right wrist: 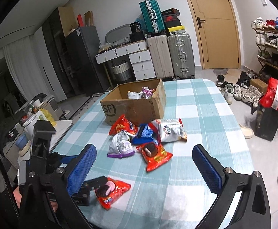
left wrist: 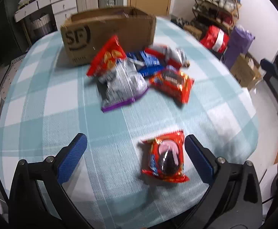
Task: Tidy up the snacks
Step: 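Grasp the red cookie packet with the left gripper while the right grasps another red packet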
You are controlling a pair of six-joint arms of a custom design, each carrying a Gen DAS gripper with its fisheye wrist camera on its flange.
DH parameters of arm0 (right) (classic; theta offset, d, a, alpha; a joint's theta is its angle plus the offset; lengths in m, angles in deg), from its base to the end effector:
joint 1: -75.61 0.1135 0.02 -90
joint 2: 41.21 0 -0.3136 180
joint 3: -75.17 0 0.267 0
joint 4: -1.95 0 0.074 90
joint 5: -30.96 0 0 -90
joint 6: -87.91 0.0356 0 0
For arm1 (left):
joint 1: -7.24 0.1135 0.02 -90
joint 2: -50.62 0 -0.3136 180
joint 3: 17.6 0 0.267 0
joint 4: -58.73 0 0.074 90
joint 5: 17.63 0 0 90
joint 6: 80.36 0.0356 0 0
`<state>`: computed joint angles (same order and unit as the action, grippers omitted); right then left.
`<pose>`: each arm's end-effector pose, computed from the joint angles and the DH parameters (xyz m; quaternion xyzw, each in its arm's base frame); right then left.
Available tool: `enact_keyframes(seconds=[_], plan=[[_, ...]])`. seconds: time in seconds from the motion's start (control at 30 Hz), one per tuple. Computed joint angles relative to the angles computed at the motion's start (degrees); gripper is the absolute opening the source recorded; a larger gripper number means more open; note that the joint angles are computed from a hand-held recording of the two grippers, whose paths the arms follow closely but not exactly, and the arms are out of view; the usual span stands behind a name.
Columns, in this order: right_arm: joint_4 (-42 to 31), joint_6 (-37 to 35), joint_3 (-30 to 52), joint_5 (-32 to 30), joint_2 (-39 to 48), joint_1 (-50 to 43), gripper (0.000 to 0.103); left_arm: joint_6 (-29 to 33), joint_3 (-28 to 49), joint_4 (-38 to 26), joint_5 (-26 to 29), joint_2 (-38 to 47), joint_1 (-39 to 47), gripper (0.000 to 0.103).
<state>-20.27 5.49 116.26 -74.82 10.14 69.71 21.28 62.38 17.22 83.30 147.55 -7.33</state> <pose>0.1782 -0.0087 0.2527 0.0363 0.8701 0.1273 0.4748 0.3566 -0.0997 0.2541 0.2424 0.9272 -0.0985 0.2681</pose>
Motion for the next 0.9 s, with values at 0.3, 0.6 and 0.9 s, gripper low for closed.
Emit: enact_keyframes(seconds=[0.3,0.6,0.9], plan=[[-1.48,-0.53,-3.03,-2.08,-3.0,-3.35,0.102,0.06,-1.32,0.49,-2.61,2.18,-3.59,0.102],[-3.03,-1.94,-4.81,-3.18,-4.37,-6.33,0.102,-0.09,-1.1,1.37,-2.61,4.99,-4.62,0.078],[-0.9,-2.0,-6.99,-3.84,-2.05,-6.94,0.102,3.29,-2.61,4.86,1.27,4.48,-3.13,0.043]])
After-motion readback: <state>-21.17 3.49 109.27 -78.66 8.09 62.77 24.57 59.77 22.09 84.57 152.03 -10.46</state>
